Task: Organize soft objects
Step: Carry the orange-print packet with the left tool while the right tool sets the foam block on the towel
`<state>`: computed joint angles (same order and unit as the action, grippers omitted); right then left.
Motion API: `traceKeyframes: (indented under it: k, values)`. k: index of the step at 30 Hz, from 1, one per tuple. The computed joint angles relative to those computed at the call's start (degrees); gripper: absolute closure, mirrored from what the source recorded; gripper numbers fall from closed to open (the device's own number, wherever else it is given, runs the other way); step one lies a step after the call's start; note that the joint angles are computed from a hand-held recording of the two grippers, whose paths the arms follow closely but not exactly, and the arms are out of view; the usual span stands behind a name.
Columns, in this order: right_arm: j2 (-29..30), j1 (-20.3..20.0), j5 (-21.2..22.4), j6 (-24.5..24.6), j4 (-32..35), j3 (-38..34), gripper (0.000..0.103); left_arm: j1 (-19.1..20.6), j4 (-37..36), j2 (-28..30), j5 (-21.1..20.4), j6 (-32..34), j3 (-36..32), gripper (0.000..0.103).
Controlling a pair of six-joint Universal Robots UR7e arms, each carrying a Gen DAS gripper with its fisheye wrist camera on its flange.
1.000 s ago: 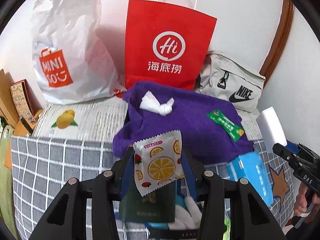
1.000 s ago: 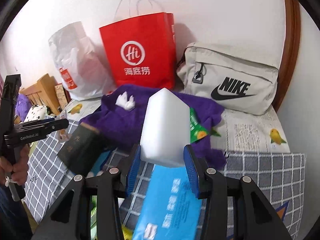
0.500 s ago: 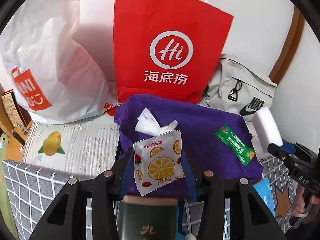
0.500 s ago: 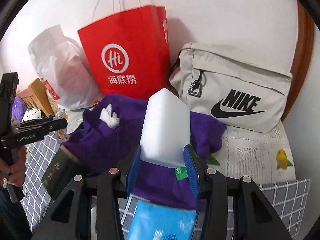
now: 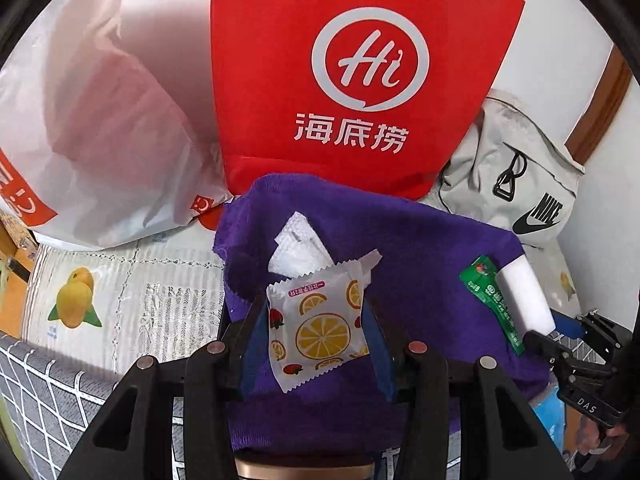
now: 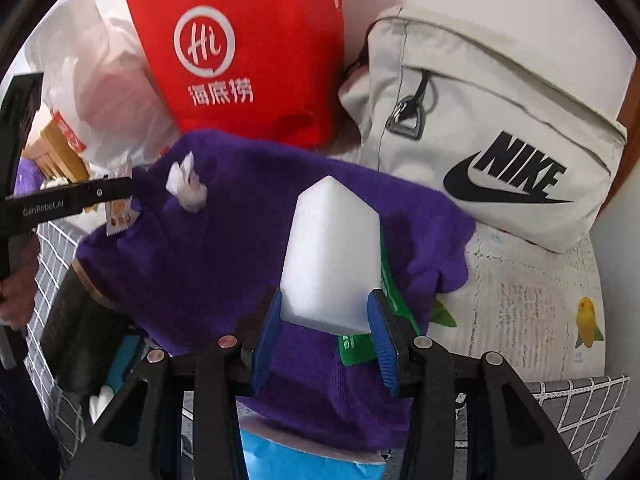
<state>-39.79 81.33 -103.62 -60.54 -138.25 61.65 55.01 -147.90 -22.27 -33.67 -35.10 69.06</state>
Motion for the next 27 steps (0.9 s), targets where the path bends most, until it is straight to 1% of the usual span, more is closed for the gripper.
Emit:
traceKeyframes:
  k: [5, 9, 14, 16, 19, 22, 25, 27]
  values:
    - [1.3, 0.2, -2.8, -1.0, -0.5, -0.2, 0.058, 0.5, 1.5, 0.2, -0.5, -0.3, -0.6, 0.059]
    - [1.8, 0.3, -3.9, -1.6, 0.6, -0.6, 0.058, 1.2, 3.8, 0.6, -1.5, -1.3, -1.7, 0.059]
    - [2.2, 0.4, -4.7, -2.7, 0.0, -0.3, 0.057, 1.8, 5.9, 1.1, -2.8, -2.3, -2.7, 0.059]
    - [2.3, 0.5, -4.8, -3.2, -0.1, -0.3, 0.056, 2.0, 6.4, 1.3, -3.3, -2.5, -3.1, 0.059]
    - [2.5, 0.5, -5.1, -3.5, 0.5, -0.6, 0.052, 2.1, 8.1, 1.8, -3.7, -3.0, -3.9, 0.059]
    - [2.2, 0.5, -4.3, -3.6, 1.5, -0.5, 0.052, 2.2, 9.0, 2.1, -3.6, -3.4, -4.3, 0.059]
    - [1.7, 0.3, -3.0, -3.1, 4.1, -0.9, 0.048, 2.3, 9.7, 2.5, -3.6, -3.7, -5.0, 0.057]
    - [1.7, 0.3, -2.6, -2.8, 4.7, -1.0, 0.047, 2.4, 9.8, 2.5, -3.7, -3.8, -5.0, 0.057]
